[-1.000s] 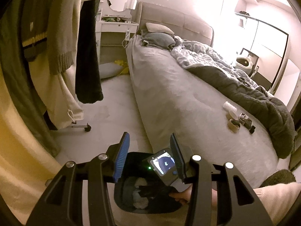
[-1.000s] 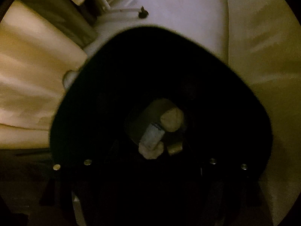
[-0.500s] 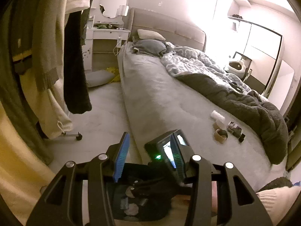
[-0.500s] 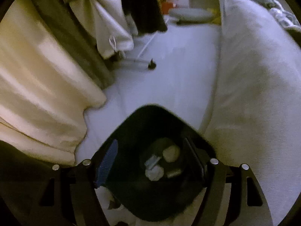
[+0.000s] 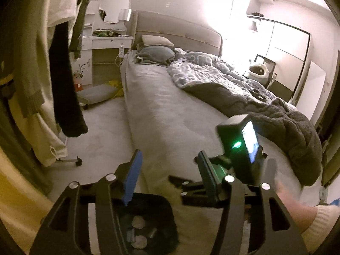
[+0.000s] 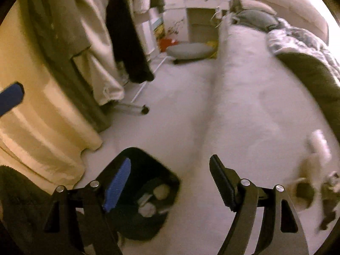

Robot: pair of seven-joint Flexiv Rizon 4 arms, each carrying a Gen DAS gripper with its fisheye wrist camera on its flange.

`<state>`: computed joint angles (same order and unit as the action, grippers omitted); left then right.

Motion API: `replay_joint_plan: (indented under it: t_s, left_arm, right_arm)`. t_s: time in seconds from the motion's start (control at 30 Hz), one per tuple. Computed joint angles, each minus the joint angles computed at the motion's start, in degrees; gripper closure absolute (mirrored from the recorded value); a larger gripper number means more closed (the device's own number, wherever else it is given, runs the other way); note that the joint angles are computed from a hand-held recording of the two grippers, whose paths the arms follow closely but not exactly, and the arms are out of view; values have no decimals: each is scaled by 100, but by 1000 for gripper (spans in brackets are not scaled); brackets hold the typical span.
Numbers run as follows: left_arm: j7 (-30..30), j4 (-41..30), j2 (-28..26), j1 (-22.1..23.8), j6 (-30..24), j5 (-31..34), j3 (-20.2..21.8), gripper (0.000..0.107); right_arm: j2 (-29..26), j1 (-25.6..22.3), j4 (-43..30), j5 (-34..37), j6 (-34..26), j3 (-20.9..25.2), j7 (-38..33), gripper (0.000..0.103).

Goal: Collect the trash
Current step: 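Move both tools from the bin back over the bed toward the brown tape rings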

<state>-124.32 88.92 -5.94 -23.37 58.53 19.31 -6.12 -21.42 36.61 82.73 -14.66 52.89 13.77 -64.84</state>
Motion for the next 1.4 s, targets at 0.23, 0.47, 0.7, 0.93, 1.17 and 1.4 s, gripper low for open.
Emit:
replay_joint_plan:
  t_s: [0.23, 0.47, 0.7, 0.93, 1.17, 1.4]
  left_arm:
    - [305, -397, -408, -67, -7, -240, -44, 42]
    - [464, -864, -936, -294, -106, -337, 98, 34]
    - [961, -1394, -1473, -470, -146, -646, 103, 29]
    - [1720, -1922, -2028, -646, -298, -880, 146, 23]
    - [2605, -2170, -2541, -647, -266, -1608, -132, 21]
    - [3155, -2884, -3180, -931, -599, -1850, -31, 21]
  right_arm:
    - [516, -301, 565, -172, 319, -124, 121, 25]
    - [859, -637, 969, -254, 687, -153, 103, 22]
    - [1201, -1058, 1414, -342, 955, -262, 114, 15]
    - [1351, -1424, 1648, -347, 893, -350, -78, 12]
    - [1352, -1697, 1598, 176, 629, -314, -520, 11]
    - [1418, -1822, 1740, 586, 500, -285, -873, 9]
